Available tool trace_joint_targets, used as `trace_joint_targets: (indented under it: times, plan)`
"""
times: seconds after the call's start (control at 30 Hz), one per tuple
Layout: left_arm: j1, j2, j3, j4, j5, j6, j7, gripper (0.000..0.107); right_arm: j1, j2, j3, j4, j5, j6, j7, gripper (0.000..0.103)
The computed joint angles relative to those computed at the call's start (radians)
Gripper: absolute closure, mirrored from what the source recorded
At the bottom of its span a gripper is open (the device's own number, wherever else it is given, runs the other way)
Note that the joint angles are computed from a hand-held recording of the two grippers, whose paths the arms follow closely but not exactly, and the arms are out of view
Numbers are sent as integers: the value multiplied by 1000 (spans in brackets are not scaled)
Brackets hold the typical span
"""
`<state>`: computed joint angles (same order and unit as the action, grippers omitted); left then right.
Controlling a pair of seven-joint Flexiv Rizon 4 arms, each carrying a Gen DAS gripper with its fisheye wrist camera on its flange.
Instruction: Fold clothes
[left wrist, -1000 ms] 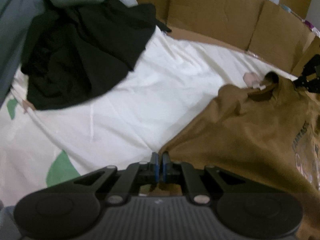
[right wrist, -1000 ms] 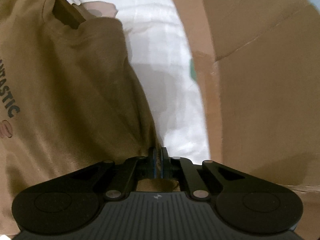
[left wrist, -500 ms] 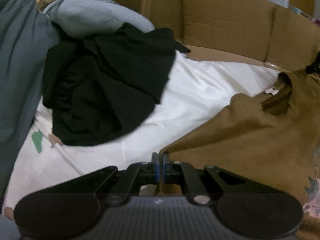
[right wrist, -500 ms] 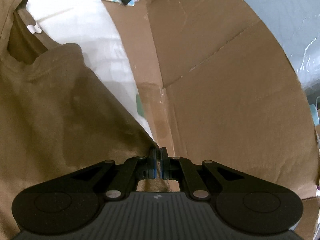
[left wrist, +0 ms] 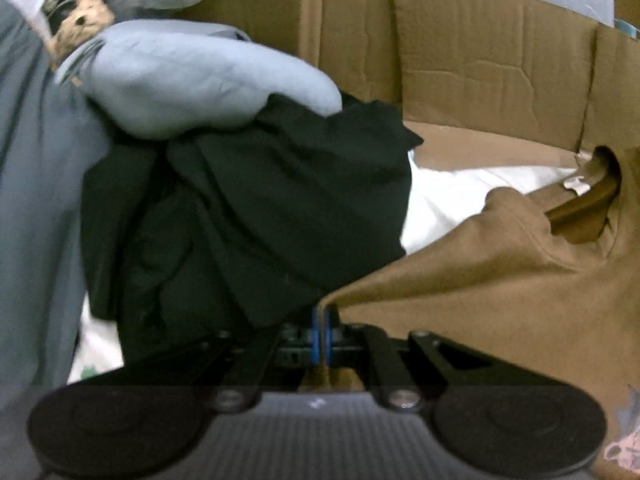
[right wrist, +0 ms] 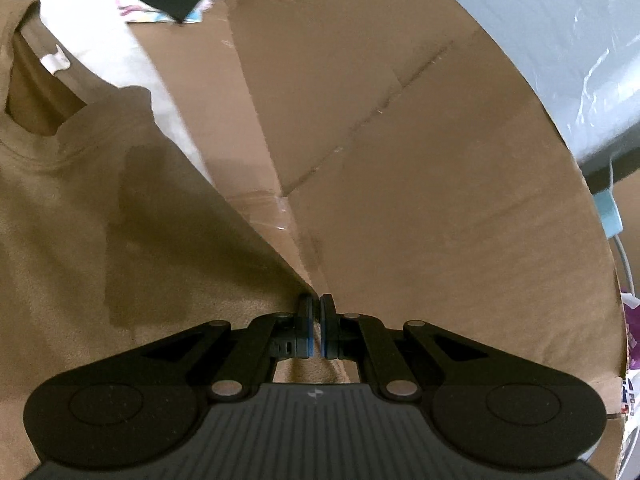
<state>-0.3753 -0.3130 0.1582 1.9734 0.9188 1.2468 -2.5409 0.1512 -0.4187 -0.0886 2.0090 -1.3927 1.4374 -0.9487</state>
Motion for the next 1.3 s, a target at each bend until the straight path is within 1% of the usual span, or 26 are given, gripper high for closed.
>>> trace_joint_targets:
  times: [0.1, 0.2, 0.27, 0.3, 0.33, 0.4, 0.47, 0.5, 0.57, 0.6, 0.63, 0.67, 0.73, 0.77, 0.8, 0.83, 0.9, 1.0, 1.03, 1.07, 1.1, 1.13, 1.17, 1.23, 1.27, 1.3]
  plan:
    - [31, -46, -14, -32, -54, 25, 55, 103, 14, -14, -7, -6, -2, -50, 45, 102]
    - [28, -88, -10, -55, -110, 32, 110, 102, 22, -46, -1, -24, 52, -85, 52, 102]
    - [30, -90, -4, -45, -155, 55, 141, 101, 39, -54, -15, -22, 46, -110, 75, 100]
    - [35, -84, -2, -30, -177, 73, 163, 99, 51, -56, -22, -23, 36, -137, 97, 98]
    - [40, -77, 0, -14, -199, 90, 185, 98, 50, -55, -14, -20, 58, -150, 105, 97]
    - [38, -52, 14, 25, -227, 124, 214, 89, 31, -48, 0, -15, 117, -114, 112, 95]
    - [23, -18, 39, 67, -236, 149, 208, 84, 26, -42, -9, -14, 128, -58, 143, 90]
    - [19, 0, 49, 88, -238, 159, 204, 80, 24, -35, -16, -7, 125, -28, 158, 88]
    - [12, 36, 63, 122, -237, 171, 191, 77, 22, -8, -36, 20, 84, 31, 191, 84]
    - [7, 58, 69, 141, -228, 174, 176, 77, 18, 9, -44, 36, 57, 53, 211, 80]
    - [7, 81, 69, 159, -225, 171, 164, 76, 8, 31, -47, 58, 31, 74, 233, 78]
    - [12, 101, 61, 175, -227, 163, 155, 76, -7, 55, -39, 82, 23, 88, 241, 78]
    - [32, 148, 36, 212, -242, 144, 142, 76, -41, 112, -2, 141, 80, 99, 204, 78]
    - [47, 171, 14, 235, -270, 135, 156, 76, -52, 134, 6, 166, 97, 109, 197, 78]
    - [65, 193, -10, 255, -309, 124, 184, 76, -58, 147, 0, 185, 85, 128, 214, 77]
    - [76, 216, -29, 281, -335, 121, 193, 76, -66, 159, -5, 203, 68, 147, 234, 77]
    - [94, 243, -66, 319, -375, 119, 200, 75, -91, 192, -20, 236, -32, 184, 316, 77]
    - [107, 280, -124, 373, -440, 111, 196, 74, -155, 272, 20, 315, -34, 211, 336, 76]
    - [110, 293, -142, 398, -484, 120, 211, 74, -181, 293, 26, 334, -67, 228, 374, 76]
    - [111, 304, -158, 424, -528, 134, 227, 74, -213, 309, 31, 343, -135, 247, 438, 75]
    - [109, 315, -174, 448, -566, 147, 242, 74, -244, 324, 41, 356, -176, 262, 478, 75]
    - [105, 319, -190, 461, -585, 149, 243, 74, -264, 346, 51, 382, -174, 268, 478, 74]
    - [101, 323, -203, 472, -602, 149, 237, 74, -269, 373, 63, 424, -106, 261, 422, 74]
    - [89, 317, -225, 501, -668, 179, 245, 74, -260, 432, 95, 509, 87, 236, 274, 69]
    - [81, 312, -234, 513, -692, 194, 241, 74, -238, 464, 107, 550, 209, 216, 186, 68]
    - [76, 309, -240, 513, -675, 194, 207, 74, -211, 493, 113, 584, 316, 192, 115, 67]
